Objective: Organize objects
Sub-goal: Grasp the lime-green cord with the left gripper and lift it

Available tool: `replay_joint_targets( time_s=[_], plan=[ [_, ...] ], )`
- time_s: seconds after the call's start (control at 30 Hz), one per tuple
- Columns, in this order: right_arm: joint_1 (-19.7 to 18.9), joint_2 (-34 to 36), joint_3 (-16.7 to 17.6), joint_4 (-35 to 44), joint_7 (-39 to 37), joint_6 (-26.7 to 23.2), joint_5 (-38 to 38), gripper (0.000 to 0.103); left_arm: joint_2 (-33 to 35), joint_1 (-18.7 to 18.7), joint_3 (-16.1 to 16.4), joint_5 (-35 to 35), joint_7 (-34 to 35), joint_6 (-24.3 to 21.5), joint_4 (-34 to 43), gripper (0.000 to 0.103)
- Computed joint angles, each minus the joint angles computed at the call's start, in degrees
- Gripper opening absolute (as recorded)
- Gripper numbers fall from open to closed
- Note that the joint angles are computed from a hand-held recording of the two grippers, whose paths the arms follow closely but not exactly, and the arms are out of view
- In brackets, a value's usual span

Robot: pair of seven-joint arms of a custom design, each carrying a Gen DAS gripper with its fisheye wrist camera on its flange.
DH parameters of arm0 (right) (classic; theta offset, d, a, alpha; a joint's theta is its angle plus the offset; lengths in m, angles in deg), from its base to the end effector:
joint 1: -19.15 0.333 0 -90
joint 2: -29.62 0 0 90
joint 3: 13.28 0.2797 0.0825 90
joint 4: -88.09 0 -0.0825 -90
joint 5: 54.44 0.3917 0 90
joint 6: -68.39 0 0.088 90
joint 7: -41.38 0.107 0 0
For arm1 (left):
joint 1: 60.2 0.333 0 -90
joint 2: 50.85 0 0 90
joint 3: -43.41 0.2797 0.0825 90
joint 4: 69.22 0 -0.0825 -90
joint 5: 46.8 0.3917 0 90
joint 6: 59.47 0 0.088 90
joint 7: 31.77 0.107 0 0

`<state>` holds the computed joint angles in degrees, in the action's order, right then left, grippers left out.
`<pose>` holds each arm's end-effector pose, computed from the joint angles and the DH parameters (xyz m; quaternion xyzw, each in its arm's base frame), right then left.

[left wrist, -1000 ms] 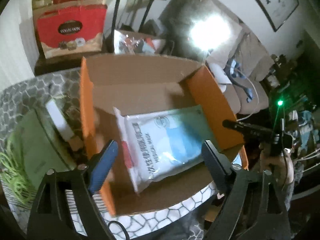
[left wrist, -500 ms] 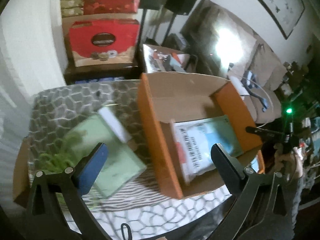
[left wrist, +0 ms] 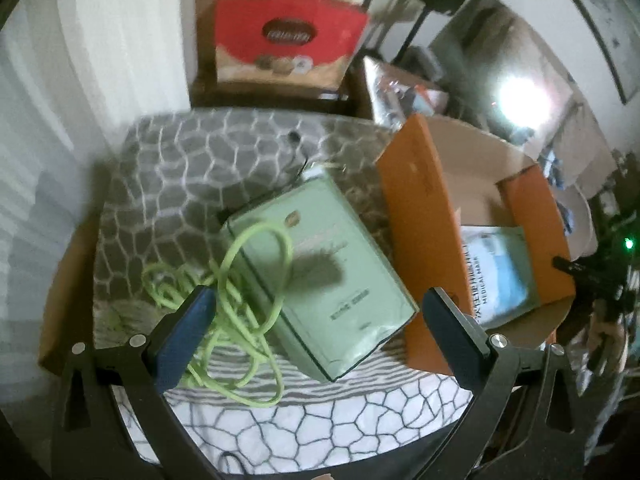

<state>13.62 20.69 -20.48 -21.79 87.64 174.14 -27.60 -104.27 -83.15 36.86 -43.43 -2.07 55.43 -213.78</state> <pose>0.5308 -0.0865 0.5378 -0.8177 0.5239 0.0301 0.2366 0.2968 -0.1715 0.5765 -0.8520 0.4766 -0.2018 0.0785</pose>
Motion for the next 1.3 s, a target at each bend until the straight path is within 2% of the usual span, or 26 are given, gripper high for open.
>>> replay_joint_targets(
  time_s=[0.3, 0.47, 0.63, 0.77, 1.07, 1.13, 1.23, 1.3],
  plan=[
    [0.2, 0.0, 0.2, -0.2, 0.3, 0.6, -0.6, 0.013, -2.3, -1.1, 0.0, -0.4, -0.8, 1.8, -2.4, 0.103],
    [0.2, -0.2, 0.2, -0.4, 0.3, 0.7, -0.6, 0.013, -2.6, -0.9, 0.1, 0.2, -0.1, 0.2, -2.4, 0.103],
    [0.2, -0.3, 0.1, -0.5, 0.2, 0.6, -0.5, 0.013, -9.1, 0.0, 0.7, 0.5, -1.6, -1.8, -6.2, 0.103],
    [0.2, -0.3, 0.1, -0.5, 0.3, 0.7, -0.4, 0.013, -11.7, 0.1, 1.4, 0.9, -0.9, -4.6, -7.8, 0.103],
    [0.3, -0.3, 0.2, -0.7, 0.5, 0.8, -0.4, 0.013, -13.7, -0.5, 3.0, -1.0, 0.5, -5.0, -12.6, 0.103],
    [0.2, -0.3, 0.1, -0.8, 0.3, 0.8, -0.4, 0.013, -13.5, -0.2, 3.0, -1.2, 0.5, -4.9, -13.4, 0.100],
    [0.2, -0.3, 0.1, -0.8, 0.3, 0.8, -0.4, 0.013, -13.2, 0.0, 2.9, -1.4, 0.4, -4.5, -14.1, 0.085],
    [0.2, -0.4, 0.1, -0.9, 0.3, 0.8, -0.4, 0.013, -13.6, 0.2, 3.2, -1.8, 0.3, -4.0, -14.9, 0.070]
  ],
)
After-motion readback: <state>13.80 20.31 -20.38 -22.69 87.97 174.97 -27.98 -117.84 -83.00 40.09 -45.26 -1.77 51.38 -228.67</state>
